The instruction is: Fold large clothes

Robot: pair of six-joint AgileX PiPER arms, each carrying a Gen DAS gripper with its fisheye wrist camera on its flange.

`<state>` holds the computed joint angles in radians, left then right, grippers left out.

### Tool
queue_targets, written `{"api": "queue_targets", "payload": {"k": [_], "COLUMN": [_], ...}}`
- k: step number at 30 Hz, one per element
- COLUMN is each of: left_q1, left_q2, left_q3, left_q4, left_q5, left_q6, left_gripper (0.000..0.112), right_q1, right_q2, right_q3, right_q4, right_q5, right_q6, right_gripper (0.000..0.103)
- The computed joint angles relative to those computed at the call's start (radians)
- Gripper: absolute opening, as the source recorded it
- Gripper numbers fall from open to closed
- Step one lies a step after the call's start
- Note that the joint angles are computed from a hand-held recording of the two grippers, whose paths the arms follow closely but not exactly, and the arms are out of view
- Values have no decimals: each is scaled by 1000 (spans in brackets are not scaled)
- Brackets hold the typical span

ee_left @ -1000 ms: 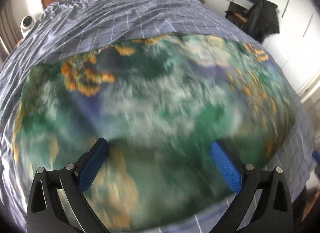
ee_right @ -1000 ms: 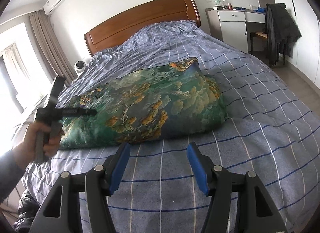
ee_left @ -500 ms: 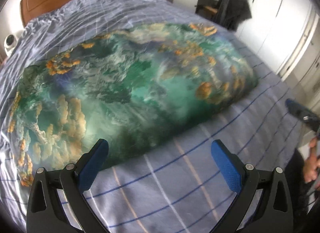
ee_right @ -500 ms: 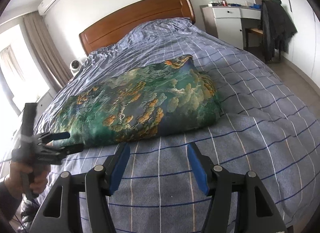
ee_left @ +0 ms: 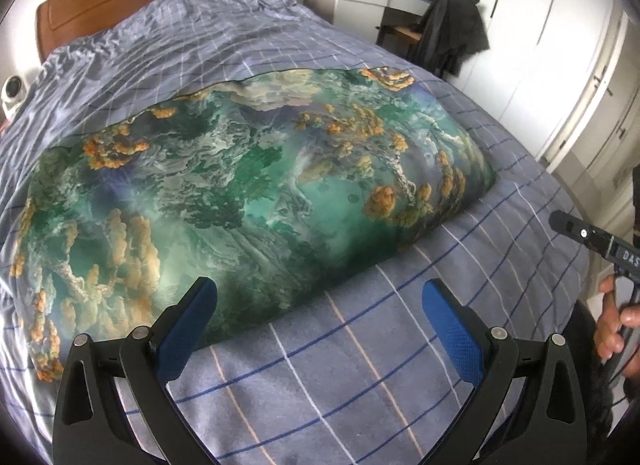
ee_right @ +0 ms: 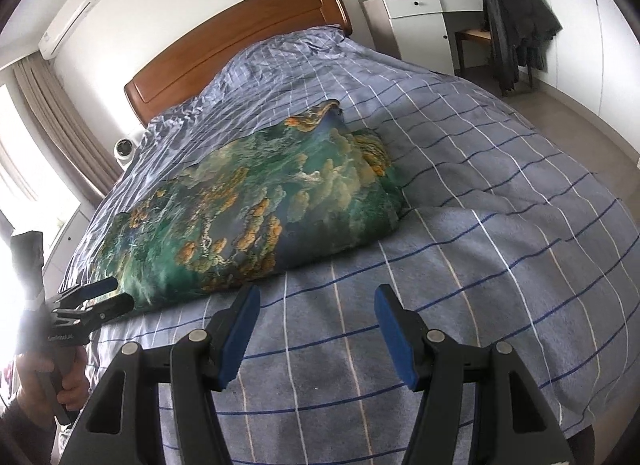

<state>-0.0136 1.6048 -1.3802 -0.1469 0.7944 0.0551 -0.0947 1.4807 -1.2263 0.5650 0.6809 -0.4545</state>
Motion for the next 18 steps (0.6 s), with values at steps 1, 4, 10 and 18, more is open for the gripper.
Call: {"api": "queue_targets", "payload": {"k": [1,4,10,18], "left_q1": [-4,-19,-31,-67], "left_q2": [-1,4,5,90], "left_q3": [1,4,50,23], "left_q4": [1,25,69,178], "left_q5": [-6,-34,-88,-132], "left_q6": [6,6,-8,-90], "left_gripper": [102,102,102,102], "right_q1": [-1,10,26,-49], "right_q2": [7,25,110,415], "right_q3": [-6,-22,-127,-439], "right_q4": [-5,-59,-132,129], "right_q5": [0,-18,-1,219], "right_q6": [9,69,128,127], "right_gripper": [61,61,63,77]}}
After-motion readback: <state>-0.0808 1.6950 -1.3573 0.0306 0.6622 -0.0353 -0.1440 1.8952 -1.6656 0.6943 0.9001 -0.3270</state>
